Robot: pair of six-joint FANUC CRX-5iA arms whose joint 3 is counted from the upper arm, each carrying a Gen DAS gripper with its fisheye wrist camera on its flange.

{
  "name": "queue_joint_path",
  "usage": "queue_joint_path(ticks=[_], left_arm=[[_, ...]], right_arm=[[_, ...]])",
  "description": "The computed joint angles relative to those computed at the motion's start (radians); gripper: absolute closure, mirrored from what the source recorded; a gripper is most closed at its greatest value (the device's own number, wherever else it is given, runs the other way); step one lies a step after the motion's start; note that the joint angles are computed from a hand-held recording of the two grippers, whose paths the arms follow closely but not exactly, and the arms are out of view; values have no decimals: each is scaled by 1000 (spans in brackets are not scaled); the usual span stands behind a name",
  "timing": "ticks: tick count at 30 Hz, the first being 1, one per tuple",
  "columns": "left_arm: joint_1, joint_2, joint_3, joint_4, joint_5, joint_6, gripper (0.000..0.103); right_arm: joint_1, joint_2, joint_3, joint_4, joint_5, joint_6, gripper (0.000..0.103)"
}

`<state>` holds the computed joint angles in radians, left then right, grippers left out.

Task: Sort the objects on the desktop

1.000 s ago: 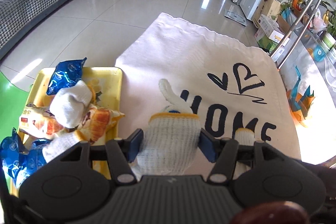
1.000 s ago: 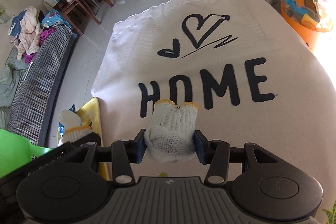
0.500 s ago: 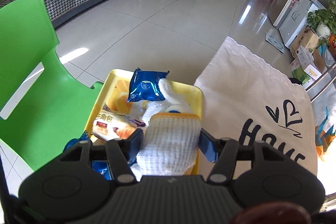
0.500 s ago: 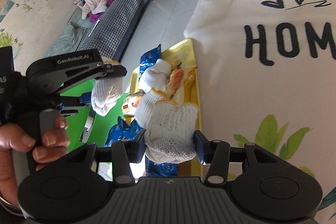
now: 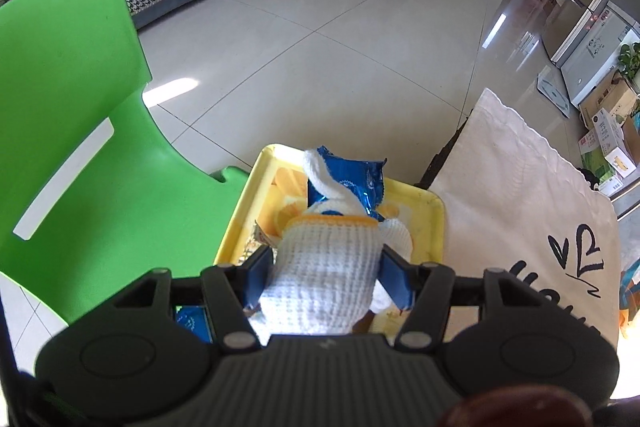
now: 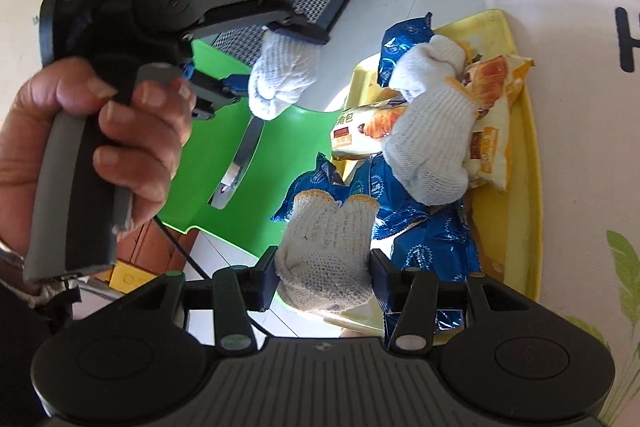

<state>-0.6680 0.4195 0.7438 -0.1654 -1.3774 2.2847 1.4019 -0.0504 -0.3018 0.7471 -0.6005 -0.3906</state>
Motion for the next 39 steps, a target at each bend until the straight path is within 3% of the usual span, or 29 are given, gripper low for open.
queue_joint_path(ticks=[8,11,15,26,31,33,34,39], left_arm=[[15,31,3,32,-14,-37,47],[7,51,22,27,-41,-49,45],[-8,69,52,-9,-72,-41,23],[-26,18,12,-21,11,5,7],[-38,0,-6,-8,44,-3,7],[-46,-10,-12,-17,51,5,5],[-52,-14,-12,-26,51,10,1],[-85,-38,-20,-79,57,26,1]], right_arm=[[9,96,102,-98,-82,211,55],[8,113,102,-74,-96,199,54],[13,136,131,-74,-133,251,49],[19,91,109,31,-191,163,43],[46,84,158,3,-320,228,42],[60,83,185,-16,-391,258,35],[66,83,198,-26,-425,267,35],[110,45,217,-42,-552,287,30]])
